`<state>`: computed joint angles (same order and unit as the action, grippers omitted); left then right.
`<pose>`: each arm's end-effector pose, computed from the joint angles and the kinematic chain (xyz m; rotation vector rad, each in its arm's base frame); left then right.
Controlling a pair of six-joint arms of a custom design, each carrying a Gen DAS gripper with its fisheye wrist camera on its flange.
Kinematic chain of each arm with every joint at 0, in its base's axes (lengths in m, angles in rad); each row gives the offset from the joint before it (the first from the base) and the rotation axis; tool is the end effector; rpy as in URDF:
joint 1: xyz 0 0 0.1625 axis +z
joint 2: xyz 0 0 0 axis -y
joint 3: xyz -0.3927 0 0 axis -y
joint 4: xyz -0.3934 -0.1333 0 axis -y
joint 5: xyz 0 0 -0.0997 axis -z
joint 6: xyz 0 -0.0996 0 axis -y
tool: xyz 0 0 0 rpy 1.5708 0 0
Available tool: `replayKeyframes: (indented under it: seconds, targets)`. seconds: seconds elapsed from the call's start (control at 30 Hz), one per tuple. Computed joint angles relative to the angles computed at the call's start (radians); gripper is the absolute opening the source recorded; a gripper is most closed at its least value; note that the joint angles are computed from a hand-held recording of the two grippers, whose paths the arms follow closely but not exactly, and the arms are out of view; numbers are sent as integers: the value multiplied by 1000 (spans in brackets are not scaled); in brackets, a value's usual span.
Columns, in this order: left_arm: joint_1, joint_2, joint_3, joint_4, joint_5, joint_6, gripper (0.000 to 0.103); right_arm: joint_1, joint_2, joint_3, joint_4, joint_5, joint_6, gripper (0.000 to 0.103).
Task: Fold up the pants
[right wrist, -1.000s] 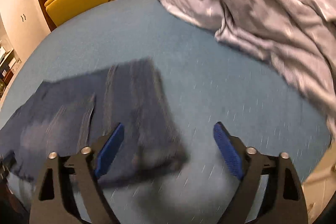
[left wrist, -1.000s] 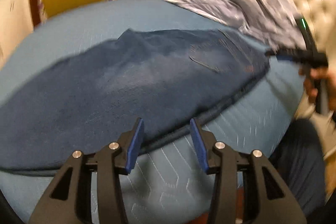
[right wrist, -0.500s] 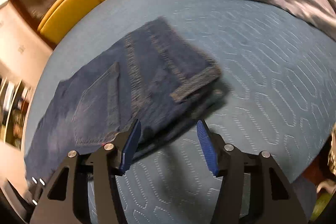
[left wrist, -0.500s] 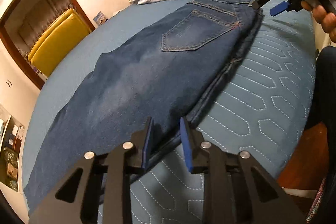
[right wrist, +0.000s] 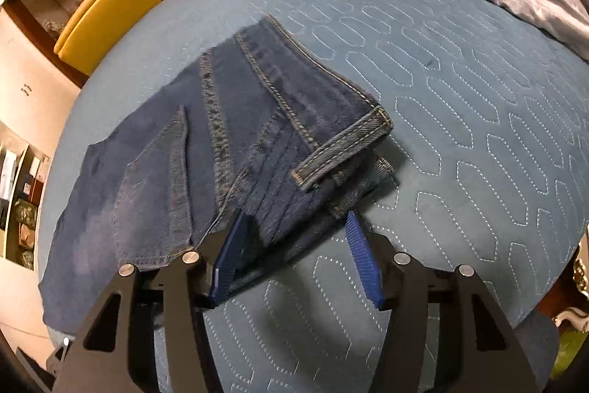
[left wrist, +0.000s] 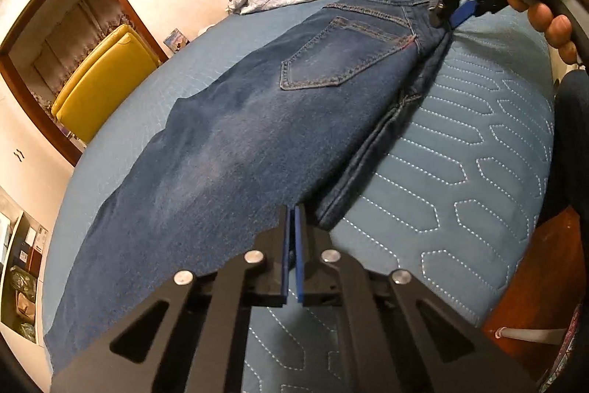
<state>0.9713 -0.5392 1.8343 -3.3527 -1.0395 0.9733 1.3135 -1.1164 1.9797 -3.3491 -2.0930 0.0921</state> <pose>-0.1712 -0.5762 -0.0437 1.6462 1.8809 -0.4824 -0.0609 -0.5602 0.2427 -0.7100 -2.2514 1.0968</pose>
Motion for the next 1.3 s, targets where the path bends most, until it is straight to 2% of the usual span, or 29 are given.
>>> replayKeyframes:
  seconds: [0.07,0.13,0.2,0.33,0.4,0.43,0.53,0.57,0.6,0.67,0.7,0.77,0.8,0.83,0.87,0.9,0.97,1.0,1.07,1.1,1.13,1.17,1.2,1.27,1.3]
  targets:
    - [-2,-9,4,6,-6,-6,1,12,12,-7,-22,-40,-25,19]
    - [-4,-11,9,6,-5,2,1,14,0,5,-29,-25,-37,13]
    - [-3,-16,13,10,-8,2,1,29,-2,9,-46,-46,-64,11]
    - [-2,-9,5,30,0,0,1,36,-2,12,-46,-63,-59,10]
    - [11,-24,-7,92,-20,-50,3,24,2,11,-40,-57,-49,10]
    - [24,-56,-16,165,-61,-132,8,21,5,11,-42,-59,-51,10]
    - [86,-158,-58,376,-246,-385,25,29,26,-1,-56,-100,-77,12]
    - [118,-186,-83,414,-295,-468,25,33,28,-5,-53,-121,-79,17]
    - [134,-196,-97,420,-302,-510,25,35,25,-4,-45,-135,-78,21]
    - [187,-208,-153,430,-292,-591,24,47,15,9,-59,-183,-80,35]
    - [206,-207,-177,443,-280,-606,24,58,15,17,-83,-218,-91,37]
    - [238,-198,-231,495,-208,-614,24,84,24,19,-130,-291,-125,48]
    - [262,-198,-261,527,-175,-617,24,99,32,16,-155,-313,-148,50]
    - [289,-208,-279,541,-183,-609,20,110,37,12,-169,-319,-168,55]
    - [304,-217,-291,551,-193,-603,19,128,52,-2,-191,-325,-201,62]
    - [320,-227,-310,556,-174,-579,19,148,72,-20,-211,-333,-237,67]
    - [331,-229,-340,512,-75,-529,27,181,112,-61,-233,-340,-300,81]
    - [351,-233,-379,499,-61,-544,32,201,141,-94,-225,-344,-333,83]
    - [371,-231,-437,529,-82,-544,33,224,178,-144,-174,-328,-362,87]
    - [373,-215,-473,528,-76,-489,33,239,204,-180,-133,-314,-370,87]
    - [374,-198,-502,534,-69,-455,39,251,230,-213,-109,-301,-380,88]
    - [376,-175,-550,577,-66,-441,47,262,257,-245,-89,-286,-394,88]
    - [383,-138,-624,662,-62,-452,49,275,287,-284,-58,-277,-407,88]
    - [385,-65,-738,710,36,-437,49,306,371,-399,41,-273,-439,88]
    - [390,-42,-784,711,54,-430,49,321,415,-462,91,-257,-460,88]
